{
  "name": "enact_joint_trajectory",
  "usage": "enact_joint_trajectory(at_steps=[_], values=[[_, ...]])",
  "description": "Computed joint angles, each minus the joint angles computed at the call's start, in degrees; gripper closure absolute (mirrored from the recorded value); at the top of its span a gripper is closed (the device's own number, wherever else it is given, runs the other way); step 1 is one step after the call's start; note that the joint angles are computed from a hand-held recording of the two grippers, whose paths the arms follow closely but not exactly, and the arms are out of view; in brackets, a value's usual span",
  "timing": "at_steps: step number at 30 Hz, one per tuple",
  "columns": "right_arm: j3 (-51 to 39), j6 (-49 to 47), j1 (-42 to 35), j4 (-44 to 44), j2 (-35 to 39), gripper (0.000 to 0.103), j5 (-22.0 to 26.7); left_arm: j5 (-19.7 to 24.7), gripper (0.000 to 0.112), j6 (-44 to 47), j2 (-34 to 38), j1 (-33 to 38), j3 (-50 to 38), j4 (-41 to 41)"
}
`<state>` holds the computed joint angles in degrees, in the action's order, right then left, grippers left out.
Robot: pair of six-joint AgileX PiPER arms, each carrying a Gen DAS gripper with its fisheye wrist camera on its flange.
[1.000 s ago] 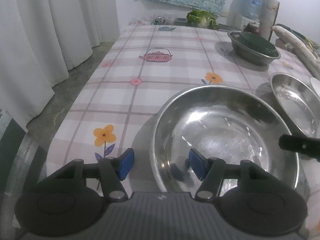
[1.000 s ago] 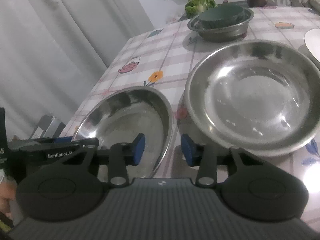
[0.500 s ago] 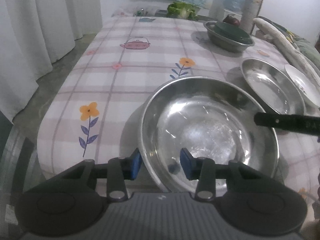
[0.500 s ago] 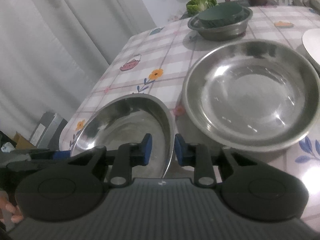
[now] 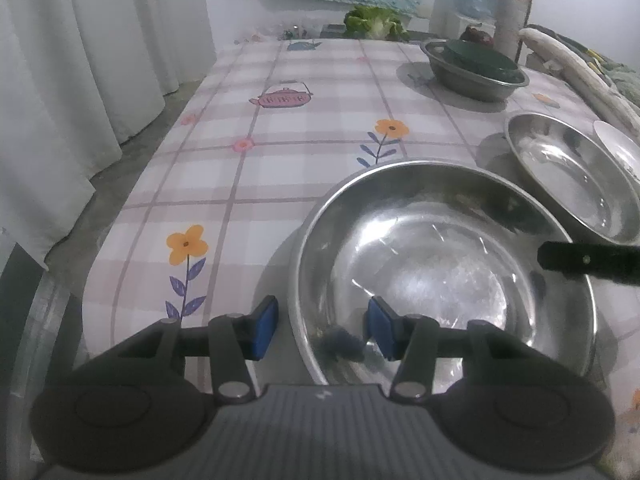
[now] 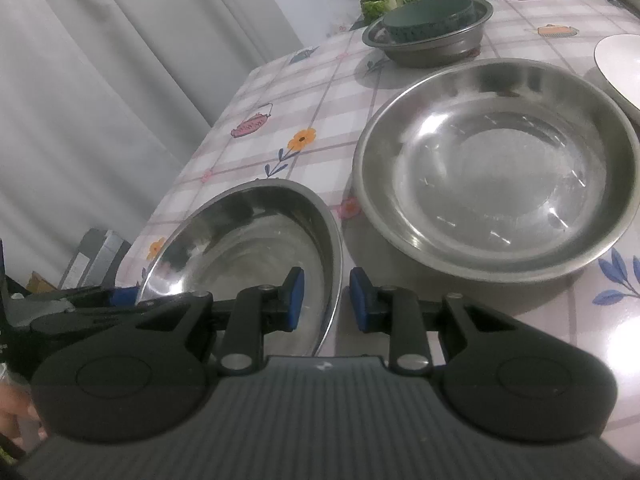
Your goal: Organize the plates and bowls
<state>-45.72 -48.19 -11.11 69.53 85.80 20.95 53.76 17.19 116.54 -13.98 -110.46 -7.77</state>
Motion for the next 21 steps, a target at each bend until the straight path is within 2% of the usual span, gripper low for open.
enact_joint_trajectory(at_steps=[6, 9, 12, 21], values=[[-0.27, -0.56, 1.15, 0.81, 0.5, 0.082, -1.35, -1.09, 0.069, -1.59, -0.37, -0.87, 0.87, 0.96], [-0.21, 1.77, 2.34, -1.62, 0.25, 0.082, -2.86, -0.98, 0.072, -3.21, -0.59, -1.31, 0.76, 2.55], [-0.39, 2.52, 1.79, -1.78, 0.13, 0.082, -1.77, -0.03, 0.072, -3.4, -0.42, -0.93, 0.0, 1.87], [-0.6, 0.62, 1.66, -0.24, 0.68, 0.082, -1.56, -2.3, 0.07, -4.53, -1.07, -2.23, 2.0, 5.3]])
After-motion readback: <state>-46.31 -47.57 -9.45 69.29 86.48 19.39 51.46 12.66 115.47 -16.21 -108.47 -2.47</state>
